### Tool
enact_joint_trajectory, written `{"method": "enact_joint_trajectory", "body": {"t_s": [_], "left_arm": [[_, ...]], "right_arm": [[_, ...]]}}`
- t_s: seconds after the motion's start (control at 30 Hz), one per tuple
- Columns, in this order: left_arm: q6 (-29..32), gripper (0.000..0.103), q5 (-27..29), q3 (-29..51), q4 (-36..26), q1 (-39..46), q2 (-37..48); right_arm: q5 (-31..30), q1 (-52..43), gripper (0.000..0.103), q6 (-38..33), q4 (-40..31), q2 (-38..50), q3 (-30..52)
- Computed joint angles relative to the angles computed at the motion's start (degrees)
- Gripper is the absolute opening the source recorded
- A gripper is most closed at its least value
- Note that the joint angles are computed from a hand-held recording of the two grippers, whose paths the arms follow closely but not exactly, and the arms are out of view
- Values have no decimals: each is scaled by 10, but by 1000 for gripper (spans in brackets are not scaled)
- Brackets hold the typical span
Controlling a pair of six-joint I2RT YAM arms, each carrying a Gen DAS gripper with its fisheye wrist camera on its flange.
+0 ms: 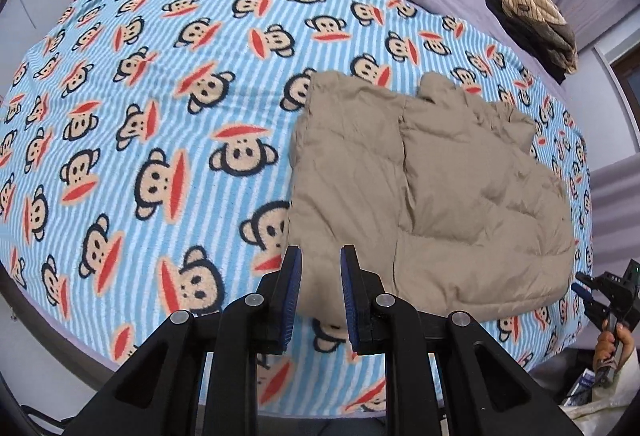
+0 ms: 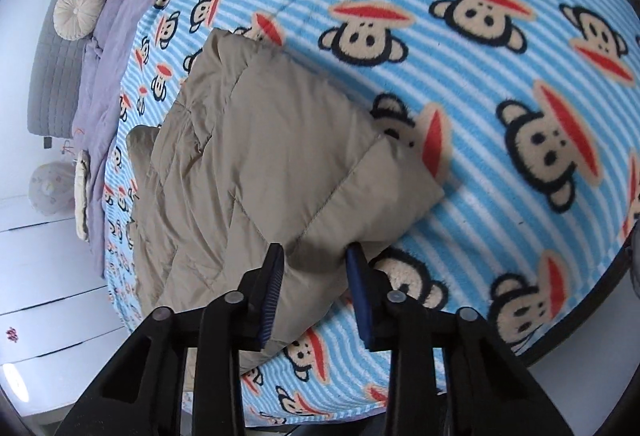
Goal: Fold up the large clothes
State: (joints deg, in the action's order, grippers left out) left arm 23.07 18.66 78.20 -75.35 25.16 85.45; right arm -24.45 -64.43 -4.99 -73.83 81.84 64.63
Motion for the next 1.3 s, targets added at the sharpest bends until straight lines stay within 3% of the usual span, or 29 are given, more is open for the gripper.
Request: {"method": "enact_joint_trajectory", "body": {"t_s": [0.1, 0.27, 0.5, 0.77, 0.8, 0.87, 0.9, 0.93, 1.2, 1.3], "left_arm": [[-18, 21, 2, 6, 24, -33, 20], [-58, 21, -48, -51, 104, -118, 43], [-98, 21, -137, -104, 190, -133, 114], [-80, 21, -146, -91, 191, -139, 105], [-79, 24, -146, -90, 191, -139, 106], [-80, 57, -142, -89, 193, -142, 102], [-81, 83, -142, -94, 202, -142, 94], [-81, 94, -144, -98, 210, -144, 85], [-75, 94, -126, -81, 209, -142, 88], [-80, 94, -121, -78, 208, -143, 92]], "right_arm": [[15, -42, 26, -67, -2, -23, 4], [23, 11, 26, -76, -27, -69, -18], [93, 134, 26, 4, 65, -82, -116], [138, 183, 26, 24, 79, -73, -119], [145, 199, 26, 39, 87, -72, -123], [158, 221, 26, 54, 94, -68, -124], [164, 237, 27, 68, 103, -64, -126], [171, 246, 27, 70, 101, -63, -125], [208, 312, 28, 135, 98, -46, -101], [201, 341, 38, 156, 85, -54, -81]]}}
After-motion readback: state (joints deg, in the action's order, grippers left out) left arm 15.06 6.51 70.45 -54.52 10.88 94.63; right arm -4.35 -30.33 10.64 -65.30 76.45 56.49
